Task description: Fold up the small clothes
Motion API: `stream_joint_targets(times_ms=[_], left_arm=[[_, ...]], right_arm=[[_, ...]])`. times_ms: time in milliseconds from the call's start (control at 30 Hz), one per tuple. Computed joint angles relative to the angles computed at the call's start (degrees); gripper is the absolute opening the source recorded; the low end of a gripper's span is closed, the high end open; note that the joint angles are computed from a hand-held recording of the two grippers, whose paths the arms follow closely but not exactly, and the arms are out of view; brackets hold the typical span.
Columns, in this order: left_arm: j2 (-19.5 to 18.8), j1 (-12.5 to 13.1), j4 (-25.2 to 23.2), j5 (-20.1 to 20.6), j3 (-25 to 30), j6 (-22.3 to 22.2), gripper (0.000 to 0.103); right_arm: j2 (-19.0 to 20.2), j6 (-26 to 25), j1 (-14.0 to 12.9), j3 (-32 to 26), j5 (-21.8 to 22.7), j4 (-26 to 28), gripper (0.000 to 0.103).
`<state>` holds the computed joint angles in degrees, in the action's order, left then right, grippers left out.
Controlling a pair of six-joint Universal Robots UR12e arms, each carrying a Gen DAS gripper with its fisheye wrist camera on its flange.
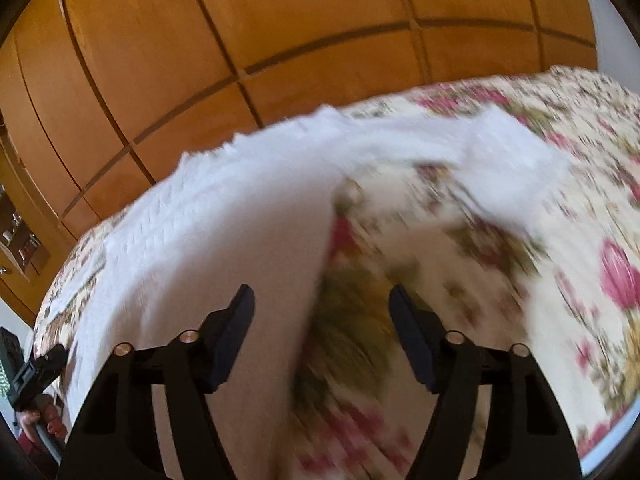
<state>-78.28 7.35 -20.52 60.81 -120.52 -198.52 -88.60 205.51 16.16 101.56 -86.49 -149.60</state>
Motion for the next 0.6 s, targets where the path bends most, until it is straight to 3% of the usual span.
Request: stream_joint_targets(times_ms=[100,267,367,400,500,567,600], left_arm=[[0.1,0.9,1.3,-5.8,-1.1,-2.5,0.072],[-0.3,1.3,1.7,-13.8,-2.3,-4.6,0.065],[-0.1,0.3,-0.2,-13.9,-2.2,-2.2,0.062],[-0.1,-0.2,-1.1,-13.1,-1.8,-1.2,0.059],[-0.1,-0.2,-5.9,-13.7,-0.7,0.1,0.031],[0.2,-0.4,-8.1,-12.7,-0.4,1.6,0.018],[0.4,-0.6,-9.4,-12.0,-0.1,2.7,0.009]], right_arm=[[-2.1,0.9,-1.2,2.6,6.0,1.0,0.048],[-3.2,1.4,-2.1,5.5,18.1,-1.6,0.044],[-2.9,1.3,-0.9,5.4,16.6,-2.4,0.045],[-2.9,1.0,-0.8,5.3,16.6,-2.4,0.038],[-2.7,1.3,-1.5,5.2,22.9,-3.1,0.033],[-2.3,-1.5,-0.7,3.8,21.5,2.0,0.032],[-2.1,-1.7,-0.5,3.7,21.4,2.4,0.026]])
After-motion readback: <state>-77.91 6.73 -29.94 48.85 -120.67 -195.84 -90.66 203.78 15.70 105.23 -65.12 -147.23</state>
